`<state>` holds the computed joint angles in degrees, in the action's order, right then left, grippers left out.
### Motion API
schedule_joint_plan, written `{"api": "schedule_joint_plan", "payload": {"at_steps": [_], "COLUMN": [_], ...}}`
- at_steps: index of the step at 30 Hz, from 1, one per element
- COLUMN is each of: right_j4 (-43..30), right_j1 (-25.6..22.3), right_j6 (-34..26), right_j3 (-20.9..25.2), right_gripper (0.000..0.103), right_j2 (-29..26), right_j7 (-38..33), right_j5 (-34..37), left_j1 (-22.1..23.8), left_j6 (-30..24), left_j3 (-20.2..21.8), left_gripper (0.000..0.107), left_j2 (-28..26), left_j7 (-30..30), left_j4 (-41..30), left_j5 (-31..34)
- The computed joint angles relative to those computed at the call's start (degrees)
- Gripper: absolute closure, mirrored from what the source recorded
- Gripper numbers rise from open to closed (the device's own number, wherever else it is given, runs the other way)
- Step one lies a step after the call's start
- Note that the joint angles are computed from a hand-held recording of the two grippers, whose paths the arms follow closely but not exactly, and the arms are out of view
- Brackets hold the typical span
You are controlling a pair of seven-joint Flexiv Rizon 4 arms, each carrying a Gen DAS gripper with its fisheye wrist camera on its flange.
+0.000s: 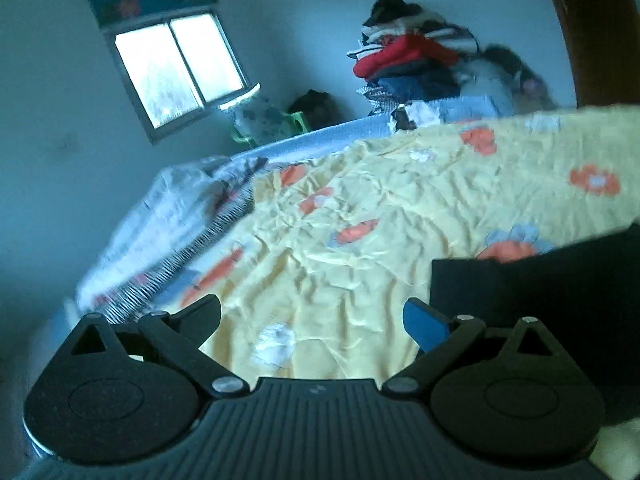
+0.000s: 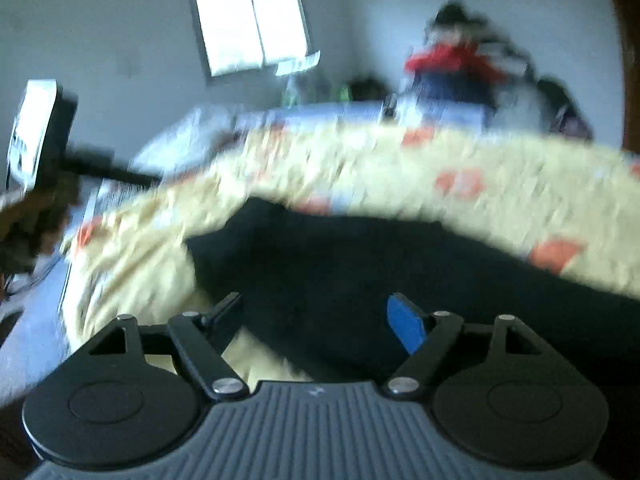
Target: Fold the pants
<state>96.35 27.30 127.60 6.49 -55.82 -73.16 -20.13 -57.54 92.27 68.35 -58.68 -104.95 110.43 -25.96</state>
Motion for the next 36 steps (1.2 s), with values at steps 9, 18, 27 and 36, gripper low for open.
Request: {"api": "schedule_joint_plan", "payload": {"at_steps": [9, 18, 27, 36], "right_j4": [-7.65, -7.08, -7.36, -13.12], "right_j1": [7.38, 10.49, 17.16, 18.78], "right_j6": [-19.00, -21.63, -15.93, -18.83], "right_j3": [-8.31, -11.66, -16.05, -13.52], "right_gripper": [0.024, 0.024, 0.024, 0.024], "right_j2": [-1.07, -1.40, -1.09, -3.48], "right_j7": [1.32, 2.51, 0.80, -1.62], "right_j5": [15.34, 11.72, 15.74, 11.45], "left_j1": [12.46, 11.31, 14.92, 13.82], "left_j6": [10.43, 3.08, 5.29, 6.98], "left_j3": [-24.30, -20.87, -23.48, -21.14], "left_gripper": [0.006, 0.005, 0.005, 0.005], "left_j2": [6.85, 0.65, 3.00, 3.49], "left_j7": [2.05, 1.32, -0.38, 0.25], "left_j4": [-3.00, -7.15, -5.73, -2.61], "left_j5": [-2.62, -2.79, -1.26, -5.27]}}
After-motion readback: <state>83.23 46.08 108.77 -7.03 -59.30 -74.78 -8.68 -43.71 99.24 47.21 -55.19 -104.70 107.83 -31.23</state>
